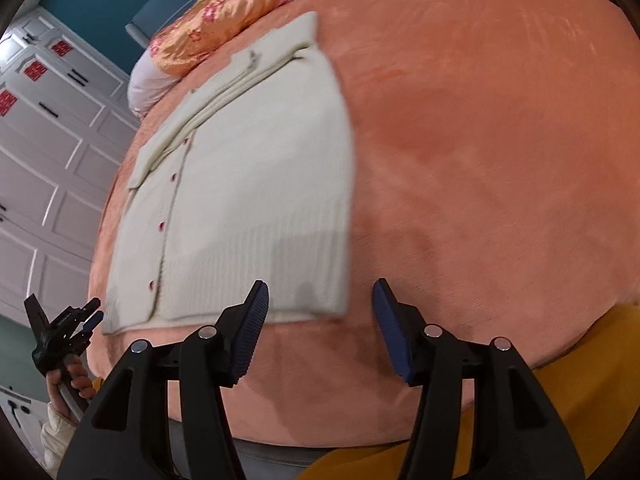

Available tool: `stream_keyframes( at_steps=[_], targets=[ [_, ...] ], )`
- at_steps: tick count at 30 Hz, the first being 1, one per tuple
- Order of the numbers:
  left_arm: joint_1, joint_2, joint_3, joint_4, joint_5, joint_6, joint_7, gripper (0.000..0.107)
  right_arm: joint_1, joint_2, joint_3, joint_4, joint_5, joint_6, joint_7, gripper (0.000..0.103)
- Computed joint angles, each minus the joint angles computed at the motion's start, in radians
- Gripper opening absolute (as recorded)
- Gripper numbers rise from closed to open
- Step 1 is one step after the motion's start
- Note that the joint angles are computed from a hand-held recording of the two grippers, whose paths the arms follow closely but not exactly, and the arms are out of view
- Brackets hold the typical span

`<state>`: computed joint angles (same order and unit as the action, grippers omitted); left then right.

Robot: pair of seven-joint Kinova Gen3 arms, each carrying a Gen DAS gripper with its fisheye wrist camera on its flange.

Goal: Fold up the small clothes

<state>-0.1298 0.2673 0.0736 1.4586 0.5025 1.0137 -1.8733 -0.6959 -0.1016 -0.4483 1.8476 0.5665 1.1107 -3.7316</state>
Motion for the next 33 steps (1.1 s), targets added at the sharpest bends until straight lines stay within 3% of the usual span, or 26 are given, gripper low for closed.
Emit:
stream_keyframes(
  at_steps=[7,9,16,19,20,21,22,23,33],
  targets=[
    [-0.043,0.027,-0.010,0.016,0.044,0.030,0.037,0.045,-0.038,0.054,0.006,-0.017,0.069,0.006,-0.046,0.063],
    [-0.056,0.028,-0.003,0.022,0.074,0.034,0.022,0.050,-0.052,0.059,0.016,-0.021,0.077,0.013,-0.051,0.063],
    [-0.056,0.079,0.023,-0.033,0.134,0.129,0.004,0.050,-0.059,0.048,0.027,0.010,0.123,-0.031,-0.139,0.062],
    [-0.025,0.083,0.022,-0.048,0.103,0.114,0.028,0.047,-0.061,0.055,0.032,0.001,0.124,-0.034,-0.136,0.046],
    [-0.023,0.085,0.024,-0.055,0.097,0.119,0.030,0.033,-0.062,0.057,0.033,-0.001,0.127,-0.038,-0.139,0.032],
    [-0.027,0.091,0.029,-0.066,0.100,0.135,0.020,0.010,-0.062,0.056,0.035,-0.002,0.128,-0.045,-0.136,0.025],
    [-0.036,0.102,0.048,-0.088,0.090,0.163,0.020,0.009,-0.064,0.059,0.034,-0.010,0.130,-0.036,-0.132,0.013],
    [-0.037,0.101,0.048,-0.094,0.087,0.174,0.017,0.008,-0.067,0.061,0.033,-0.018,0.131,-0.023,-0.126,0.009],
    [-0.023,0.017,0.018,-0.074,0.079,0.175,-0.052,0.007,-0.142,0.078,0.002,-0.090,0.204,0.152,-0.153,0.005]
  ],
)
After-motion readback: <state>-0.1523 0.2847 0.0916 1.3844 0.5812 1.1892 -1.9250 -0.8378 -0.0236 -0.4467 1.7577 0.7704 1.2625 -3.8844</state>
